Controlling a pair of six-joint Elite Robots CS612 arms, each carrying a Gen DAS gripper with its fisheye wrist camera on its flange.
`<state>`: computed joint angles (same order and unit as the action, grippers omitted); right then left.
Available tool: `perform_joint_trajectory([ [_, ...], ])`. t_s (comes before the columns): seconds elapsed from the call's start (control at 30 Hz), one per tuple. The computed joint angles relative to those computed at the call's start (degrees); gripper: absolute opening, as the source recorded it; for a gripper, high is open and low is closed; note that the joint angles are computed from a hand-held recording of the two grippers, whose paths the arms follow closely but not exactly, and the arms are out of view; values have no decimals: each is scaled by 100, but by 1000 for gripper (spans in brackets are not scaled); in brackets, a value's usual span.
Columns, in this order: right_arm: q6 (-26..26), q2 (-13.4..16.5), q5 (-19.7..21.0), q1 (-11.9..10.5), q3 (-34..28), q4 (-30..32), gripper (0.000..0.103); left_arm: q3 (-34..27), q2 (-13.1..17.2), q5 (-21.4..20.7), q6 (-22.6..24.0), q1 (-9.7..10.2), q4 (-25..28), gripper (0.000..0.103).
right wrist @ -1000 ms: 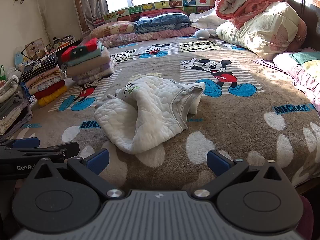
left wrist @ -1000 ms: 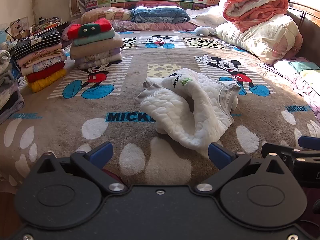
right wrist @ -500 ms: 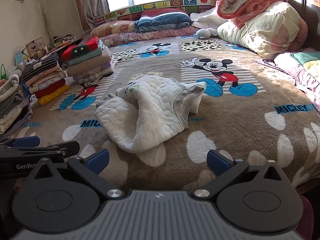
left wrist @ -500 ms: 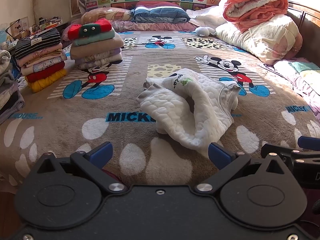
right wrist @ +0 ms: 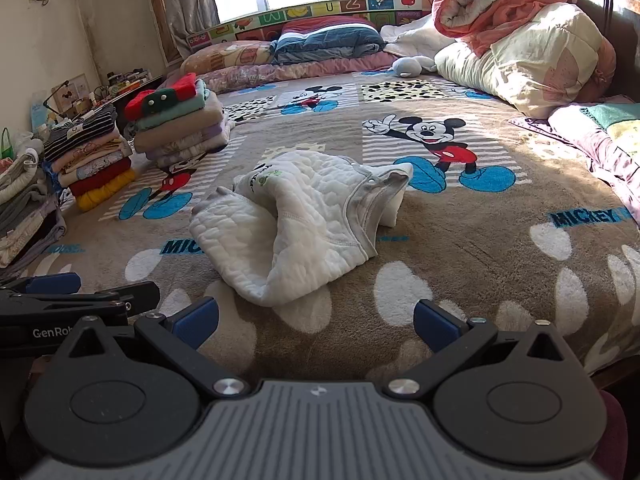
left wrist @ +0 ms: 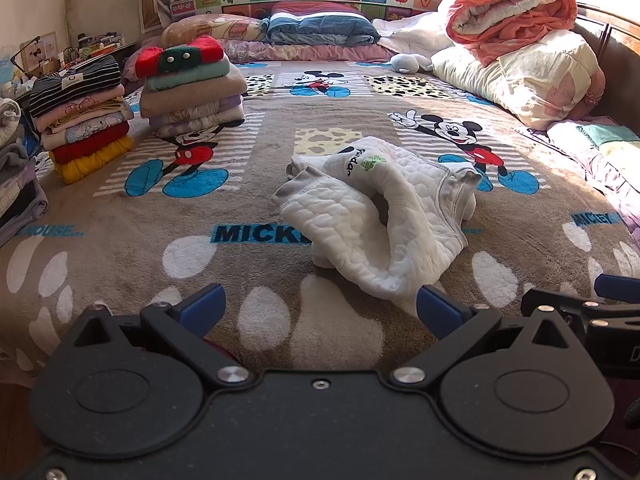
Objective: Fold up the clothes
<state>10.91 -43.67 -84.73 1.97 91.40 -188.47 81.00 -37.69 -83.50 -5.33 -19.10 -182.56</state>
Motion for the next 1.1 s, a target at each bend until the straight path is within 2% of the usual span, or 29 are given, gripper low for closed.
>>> perform_joint_trajectory([
  [0.37,25,62,101,-39,-74,29,103,-79,67,-91,95,6,-64,103],
  [0.6,291,171,627,-212,-132,-124,103,-262,195,-357,346,29,-45,103],
  [0.7,333,237,541,-250,-182,-244,103,-354,268,-379,479,30,-58,103],
  [0.9,342,453,653,-378,-367,-682,103,-563,490,-548,902,27,-393,103],
  [1.1,14,720,905,-490,-660,-1036,103,-801,614,-411,1691,-55,4,103],
])
